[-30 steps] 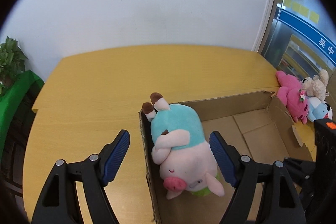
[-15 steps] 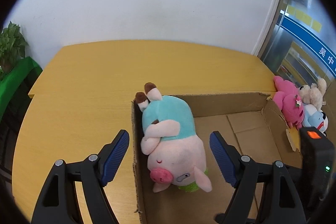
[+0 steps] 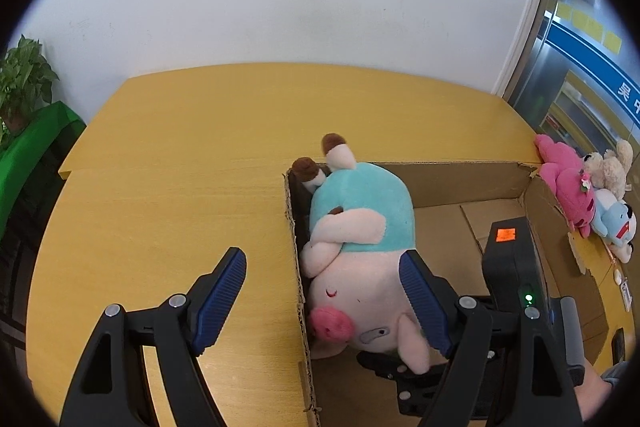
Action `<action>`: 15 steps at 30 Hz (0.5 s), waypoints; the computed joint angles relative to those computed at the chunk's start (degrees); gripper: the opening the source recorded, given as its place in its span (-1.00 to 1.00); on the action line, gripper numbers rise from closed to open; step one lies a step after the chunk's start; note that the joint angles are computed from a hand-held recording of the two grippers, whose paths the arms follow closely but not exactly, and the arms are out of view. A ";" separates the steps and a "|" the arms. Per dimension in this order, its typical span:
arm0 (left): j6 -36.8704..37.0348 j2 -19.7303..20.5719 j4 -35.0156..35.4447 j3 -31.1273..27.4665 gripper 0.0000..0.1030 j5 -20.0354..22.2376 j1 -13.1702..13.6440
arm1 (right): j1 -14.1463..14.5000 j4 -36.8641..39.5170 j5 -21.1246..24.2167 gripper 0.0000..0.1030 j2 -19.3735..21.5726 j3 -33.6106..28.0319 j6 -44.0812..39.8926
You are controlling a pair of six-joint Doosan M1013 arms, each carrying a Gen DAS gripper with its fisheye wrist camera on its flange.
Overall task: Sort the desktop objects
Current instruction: 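Lower the pig plush into the box and open both grippers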
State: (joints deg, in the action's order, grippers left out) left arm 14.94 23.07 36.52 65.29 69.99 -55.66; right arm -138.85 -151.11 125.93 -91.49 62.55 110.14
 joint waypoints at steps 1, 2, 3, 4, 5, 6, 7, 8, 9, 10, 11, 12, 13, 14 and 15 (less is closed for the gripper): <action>-0.43 -0.25 -0.01 0.37 0.54 -0.55 0.03 | -0.02 0.66 0.33 0.04 0.05 0.07 0.10; -0.71 -0.45 0.00 0.67 0.54 -0.94 0.07 | -0.03 1.56 0.66 0.04 0.10 0.32 0.29; -0.97 -0.63 0.06 0.89 0.54 -1.16 0.03 | 0.05 1.73 0.91 0.04 0.21 0.61 -0.07; -1.04 -0.69 0.12 0.92 0.54 -1.16 0.00 | 0.19 1.44 1.32 0.04 0.11 1.15 -0.41; -1.10 -0.73 0.21 0.89 0.54 -0.98 -0.10 | 0.22 1.47 1.90 0.04 0.14 1.41 -0.55; -1.11 -0.77 0.25 0.93 0.54 -1.06 -0.11 | 0.14 1.65 2.40 0.04 0.10 1.70 -0.36; -1.16 -0.82 0.39 1.00 0.54 -1.12 -0.15 | 0.09 1.49 2.72 0.07 0.02 1.76 -0.08; -1.11 -0.85 0.45 1.00 0.54 -1.09 -0.24 | 0.06 0.93 3.24 0.12 -0.06 1.68 0.05; -0.97 -0.76 0.52 0.77 0.54 -0.73 -0.37 | 0.12 0.37 3.63 0.20 -0.15 1.61 0.12; -0.75 -0.63 0.54 0.50 0.54 -0.35 -0.46 | 0.17 -0.68 4.15 0.46 -0.29 1.84 0.20; -0.66 -0.60 0.63 0.42 0.54 -0.10 -0.60 | 0.07 -0.63 4.33 0.75 -0.45 2.39 0.71; -0.60 -0.60 0.78 0.34 0.54 0.08 -0.76 | -0.16 0.09 4.11 0.84 -0.53 2.98 1.61; -0.65 -0.63 1.05 0.29 0.54 0.25 -0.95 | -0.38 1.00 3.87 0.90 -0.62 3.76 2.58; -0.69 -0.64 1.39 0.18 0.54 0.54 -1.21 | -0.59 1.61 3.78 0.92 -0.54 4.59 3.11; -0.59 -0.56 1.56 -0.10 0.54 0.87 -1.39 | -0.69 1.35 3.76 0.93 -0.40 5.66 2.68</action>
State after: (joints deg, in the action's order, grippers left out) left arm 14.35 22.51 38.08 65.19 70.86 -57.05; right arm -139.54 -149.76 129.69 -91.89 68.22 112.82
